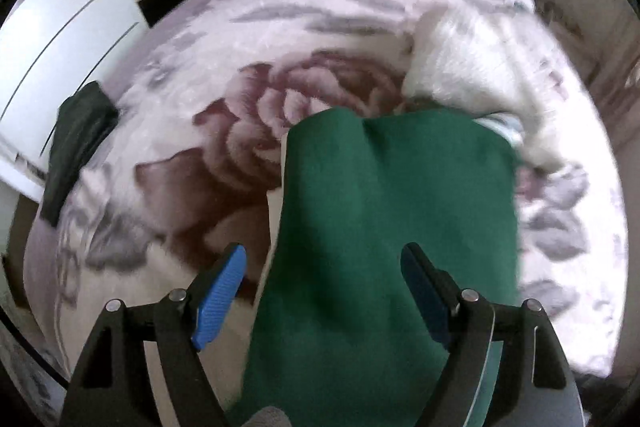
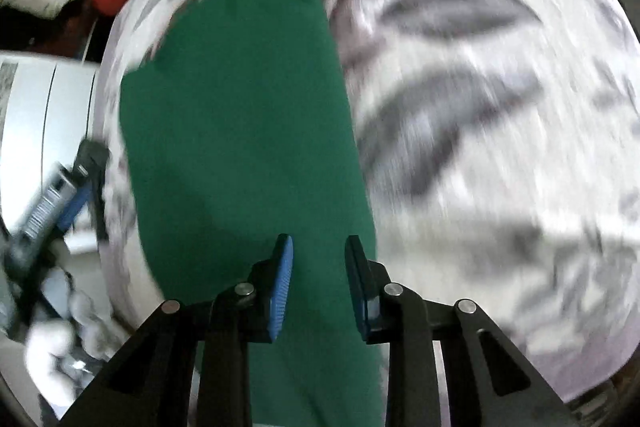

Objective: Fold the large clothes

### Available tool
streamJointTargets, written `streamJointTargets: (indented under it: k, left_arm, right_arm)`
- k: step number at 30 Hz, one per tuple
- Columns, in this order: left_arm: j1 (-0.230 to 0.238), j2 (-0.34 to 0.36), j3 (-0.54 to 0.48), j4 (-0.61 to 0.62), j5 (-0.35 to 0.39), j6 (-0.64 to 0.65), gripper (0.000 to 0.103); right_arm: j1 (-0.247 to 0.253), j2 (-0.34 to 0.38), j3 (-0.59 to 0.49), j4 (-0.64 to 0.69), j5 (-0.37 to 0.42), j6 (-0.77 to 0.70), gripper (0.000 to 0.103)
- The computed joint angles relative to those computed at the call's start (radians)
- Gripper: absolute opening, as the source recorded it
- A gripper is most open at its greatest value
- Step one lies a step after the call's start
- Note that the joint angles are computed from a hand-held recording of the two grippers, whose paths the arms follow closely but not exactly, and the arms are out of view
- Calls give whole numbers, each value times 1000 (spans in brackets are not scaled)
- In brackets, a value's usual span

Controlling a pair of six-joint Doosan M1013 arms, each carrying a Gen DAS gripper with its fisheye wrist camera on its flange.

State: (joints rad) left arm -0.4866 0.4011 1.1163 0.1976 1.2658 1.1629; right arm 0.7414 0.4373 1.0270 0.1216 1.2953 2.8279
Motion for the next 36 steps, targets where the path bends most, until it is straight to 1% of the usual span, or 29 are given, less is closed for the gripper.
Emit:
streamJointTargets:
  k: [1,2,3,4,5,7,8,9,10,11,12,13,15,16,17,19,21,22,23,25,27,29,30,31,33,34,36]
  left_arm:
    - [11,26,-15,-8,16,23,79]
    - [21,39,-8,-6,30,40,79]
    - [36,60,-10,-26,39,58,81]
    - [63,71,5,-99,32,84,83]
    - [84,65,34,-151,8,90,85]
    - [120,46,92,-252,-64,103,95]
    - [141,42,109,-313,-80,101,96]
    - [154,43,111,-356,-76,98,97]
    - [158,47,104,-372,-66,97,97]
    - [154,47,92,-359,-53,98,96]
    - [144,46,76,-333,-44,104,96]
    - [135,41,63,-315,-49,116,96]
    - [118,32,37,-288,-93,139,96]
    - [114,41,16,-272,-96,146,96]
    - [110,58,-10,-254,-85,148,96]
    - [106,118,-74,-204,-45,149,96]
    - [123,195,-140,-252,52,180,96]
    - [131,211,-149,-271,70,191,96]
    - [137,219,-142,-290,74,207,96]
    - [137,203,-111,-288,27,228,98]
    - [133,194,-104,-277,24,225,98]
    - [131,172,-103,-259,27,191,98]
    - [130,153,-96,-246,21,173,98]
    - [134,136,-94,-244,16,162,98]
    - [132,88,-67,-230,18,115,98]
    - [126,49,-38,-225,12,111,98]
    - [110,-6,15,-199,3,117,98]
  right_arm:
    - [-13,10,-12,4,6,-3,29]
    - [-26,22,-9,10,-5,-11,29]
    - [-37,44,-26,11,-3,-15,29]
    - [-45,66,-39,13,5,-30,29]
    - [-54,98,-66,11,28,-40,29]
    - [-58,143,-104,3,69,-44,29]
    - [-61,161,-118,18,89,-58,29]
    - [-67,178,-126,49,103,-64,29]
    - [-71,188,-134,55,112,-69,29]
    - [-73,198,-156,59,137,-75,29]
    - [-77,207,-184,64,168,-76,29]
    - [-80,210,-207,56,182,-66,29]
    - [-77,206,-246,4,176,-56,29]
    - [-77,212,-274,-26,174,-57,29]
    - [-80,225,-301,-45,174,-68,29]
    - [-91,274,-380,-67,202,-86,29]
    - [-104,333,-451,-70,246,-98,29]
    - [-112,374,-499,-48,294,-126,29]
    - [-119,400,-520,-24,321,-134,29]
    - [-125,421,-537,-2,332,-126,29]
    - [-127,424,-551,7,336,-131,29]
    - [-131,409,-538,13,324,-141,29]
    - [-126,391,-528,20,323,-135,29]
    - [-124,353,-476,32,285,-139,29]
    - [-104,291,-405,65,209,-151,29]
    - [-88,269,-385,78,192,-162,29]
    - [-57,254,-367,133,205,-194,29]
